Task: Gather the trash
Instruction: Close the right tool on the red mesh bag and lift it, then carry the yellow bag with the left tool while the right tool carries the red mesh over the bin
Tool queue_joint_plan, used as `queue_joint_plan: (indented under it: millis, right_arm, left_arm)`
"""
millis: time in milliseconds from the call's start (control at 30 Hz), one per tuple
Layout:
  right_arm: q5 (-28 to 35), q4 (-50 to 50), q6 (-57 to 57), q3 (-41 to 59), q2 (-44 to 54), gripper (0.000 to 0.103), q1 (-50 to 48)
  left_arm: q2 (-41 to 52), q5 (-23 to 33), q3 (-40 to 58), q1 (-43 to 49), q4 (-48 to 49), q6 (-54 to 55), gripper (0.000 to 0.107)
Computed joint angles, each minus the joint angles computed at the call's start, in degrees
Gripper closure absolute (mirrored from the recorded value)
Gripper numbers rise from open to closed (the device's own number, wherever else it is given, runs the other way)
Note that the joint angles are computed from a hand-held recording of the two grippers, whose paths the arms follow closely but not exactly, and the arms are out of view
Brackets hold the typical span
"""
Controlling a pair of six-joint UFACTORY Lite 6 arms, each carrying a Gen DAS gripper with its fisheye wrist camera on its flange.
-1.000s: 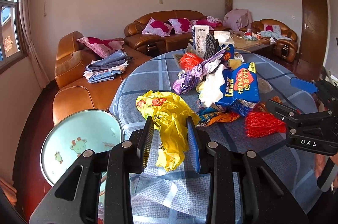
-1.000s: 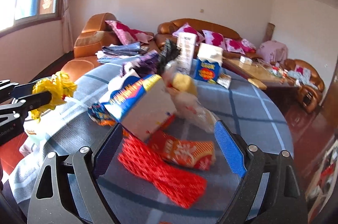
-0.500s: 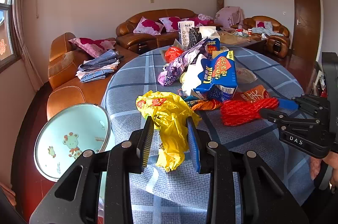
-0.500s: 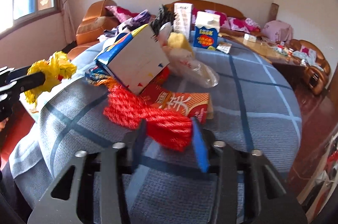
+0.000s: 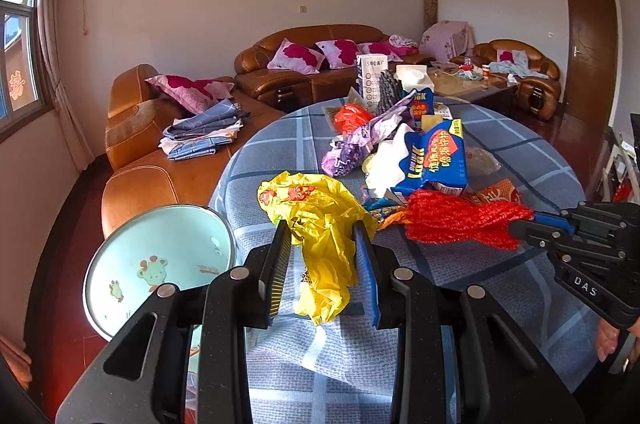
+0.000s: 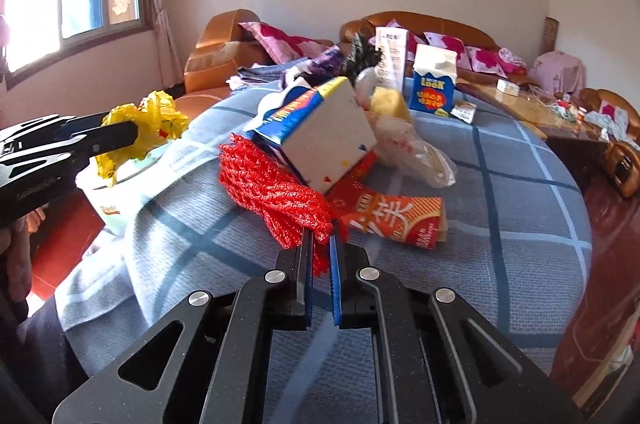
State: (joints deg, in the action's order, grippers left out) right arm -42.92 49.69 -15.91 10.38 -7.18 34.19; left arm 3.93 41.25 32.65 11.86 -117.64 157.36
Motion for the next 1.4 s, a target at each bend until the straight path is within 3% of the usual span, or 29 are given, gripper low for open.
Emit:
queue_joint_plan:
  millis: [333, 533, 733, 1100, 1400]
  right_arm:
    - [-0.8, -4.3, -0.8, 7.9, 2.6, 0.095, -0.2]
    - [2.8, -13.6, 1.4, 16.2, 7.7, 0.095, -5.9]
    - [10.8, -19.2, -0.4, 25.7, 11.8, 0.095, -10.5]
    - [18.0, -19.1, -5.8, 45.2, 26.5, 0.095, -11.0]
    - [17.5, -22.7, -4.7, 57.7, 38.9, 0.095, -10.9]
  left_arm:
    - [0.4, -2.1, 2.8, 2.3, -3.7, 1.5, 0.076]
    - [0.8, -4.2, 4.4, 1.7, -6.3, 2.8, 0.075]
    - [3.3, -5.6, 8.0, 2.1, -7.2, 3.2, 0.075]
    - [10.4, -8.8, 15.3, 3.8, -15.3, 10.4, 0.075]
    - [15.3, -11.1, 20.7, 5.8, -21.8, 16.6, 0.075]
